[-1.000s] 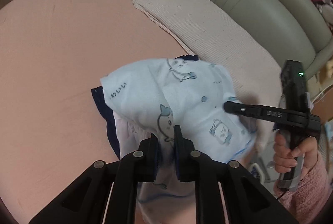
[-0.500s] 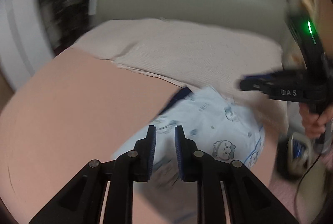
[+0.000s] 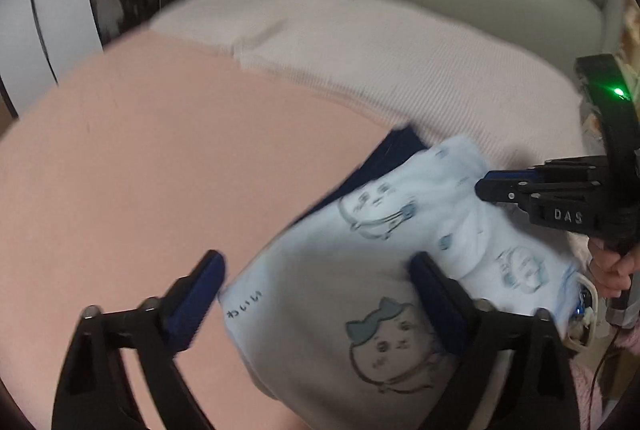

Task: Fold clothes
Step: 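Lower the pants onto the folded clothes stack and open both grippers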

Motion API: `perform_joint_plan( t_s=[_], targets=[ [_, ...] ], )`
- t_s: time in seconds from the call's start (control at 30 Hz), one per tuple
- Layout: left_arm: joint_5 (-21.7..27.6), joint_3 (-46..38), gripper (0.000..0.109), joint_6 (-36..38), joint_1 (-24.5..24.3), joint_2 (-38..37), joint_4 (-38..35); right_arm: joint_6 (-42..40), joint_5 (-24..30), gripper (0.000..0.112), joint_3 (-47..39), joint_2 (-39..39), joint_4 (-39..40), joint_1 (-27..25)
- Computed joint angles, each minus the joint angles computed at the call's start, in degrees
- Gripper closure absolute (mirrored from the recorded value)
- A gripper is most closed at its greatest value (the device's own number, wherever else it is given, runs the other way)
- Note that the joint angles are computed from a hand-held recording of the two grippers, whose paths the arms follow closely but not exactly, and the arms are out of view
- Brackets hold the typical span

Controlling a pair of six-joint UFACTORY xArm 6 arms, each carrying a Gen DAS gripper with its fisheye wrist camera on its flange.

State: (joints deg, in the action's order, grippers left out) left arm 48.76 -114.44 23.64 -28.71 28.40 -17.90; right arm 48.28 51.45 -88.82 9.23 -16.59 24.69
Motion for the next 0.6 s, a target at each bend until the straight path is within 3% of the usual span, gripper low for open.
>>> perform_joint_plan(
  t_s=[0.07, 0.13, 0.2, 0.27, 0.37, 0.47, 0.6],
  targets=[
    [-4.9, 8.9, 0.021, 2.4, 0.0, -6.7, -2.1, 1.7, -1.9, 0.094, 2.4, -3.4, -1.5, 0.4],
    [-6.2, 15.2, 0.021, 4.7, 0.0, -11.5, -2.5, 0.8, -2.0, 0.094, 4.7, -6.4, -1.6, 1.3],
    [-5.9, 19.2, 0.020, 3.0, -0.5, -13.9, 3.6, -0.6, -1.4, 0.094, 6.6, -7.6, -0.2, 1.8],
    [-4.6, 19.4, 0.020, -1.4, -0.5, -13.2, 10.0, -1.7, -0.9, 0.094, 8.3, -8.2, 1.5, 2.0],
    [-2.3, 14.8, 0.018, -8.2, -0.5, -9.2, 13.8, -1.8, 1.0, 0.094, 9.5, -7.5, 3.3, 1.6],
    [-2.3, 15.3, 0.021, -8.5, -0.2, -10.9, 10.1, 1.0, 3.4, 0.094, 8.6, -6.9, 3.4, 1.4],
    [-6.6, 21.0, 0.021, -3.6, 0.0, -16.9, 2.6, 2.8, 4.6, 0.094, 5.9, -7.8, -0.1, 3.6]
  ],
)
